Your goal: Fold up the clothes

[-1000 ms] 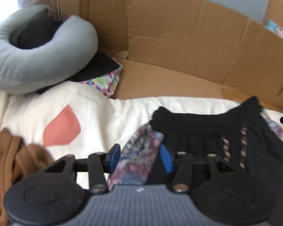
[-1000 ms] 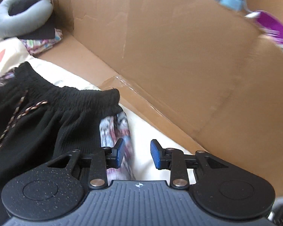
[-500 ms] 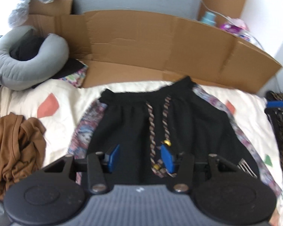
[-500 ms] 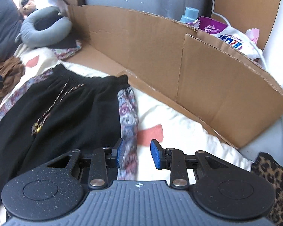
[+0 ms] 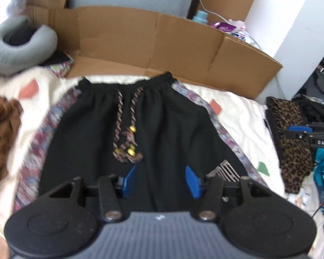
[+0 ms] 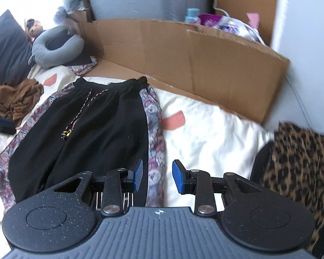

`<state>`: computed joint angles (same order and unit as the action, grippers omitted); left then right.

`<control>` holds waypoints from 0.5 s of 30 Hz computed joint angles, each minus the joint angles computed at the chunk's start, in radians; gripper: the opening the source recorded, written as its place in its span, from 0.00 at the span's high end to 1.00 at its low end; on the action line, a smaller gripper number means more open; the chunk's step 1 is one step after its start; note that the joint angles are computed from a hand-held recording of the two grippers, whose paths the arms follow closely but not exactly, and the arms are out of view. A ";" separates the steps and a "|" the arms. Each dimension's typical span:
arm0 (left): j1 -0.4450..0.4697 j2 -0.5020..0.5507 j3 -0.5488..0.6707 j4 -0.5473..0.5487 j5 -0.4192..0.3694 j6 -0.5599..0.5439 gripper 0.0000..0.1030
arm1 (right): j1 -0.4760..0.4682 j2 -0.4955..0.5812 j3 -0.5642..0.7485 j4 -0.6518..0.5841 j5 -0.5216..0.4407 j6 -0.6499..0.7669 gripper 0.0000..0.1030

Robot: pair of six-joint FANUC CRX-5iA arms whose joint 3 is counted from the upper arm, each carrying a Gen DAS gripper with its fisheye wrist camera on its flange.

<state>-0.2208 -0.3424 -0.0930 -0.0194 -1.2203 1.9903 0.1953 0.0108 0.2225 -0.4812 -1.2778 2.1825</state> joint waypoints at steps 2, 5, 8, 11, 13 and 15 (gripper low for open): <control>-0.021 -0.007 -0.025 0.011 0.010 0.044 0.47 | -0.019 -0.020 -0.029 -0.003 0.008 0.008 0.63; -0.052 -0.017 -0.052 0.011 0.019 0.119 0.47 | -0.042 -0.045 -0.076 -0.005 0.019 0.007 0.59; -0.089 -0.033 -0.087 0.013 0.044 0.192 0.46 | -0.070 -0.062 -0.119 -0.019 0.018 0.011 0.59; -0.121 -0.049 -0.127 0.023 0.061 0.223 0.46 | -0.098 -0.082 -0.176 -0.035 0.027 0.026 0.59; -0.140 -0.060 -0.154 0.029 0.067 0.234 0.45 | -0.114 -0.100 -0.222 -0.042 0.047 0.040 0.59; -0.158 -0.068 -0.179 0.036 0.073 0.246 0.45 | -0.125 -0.117 -0.261 -0.046 0.066 0.042 0.59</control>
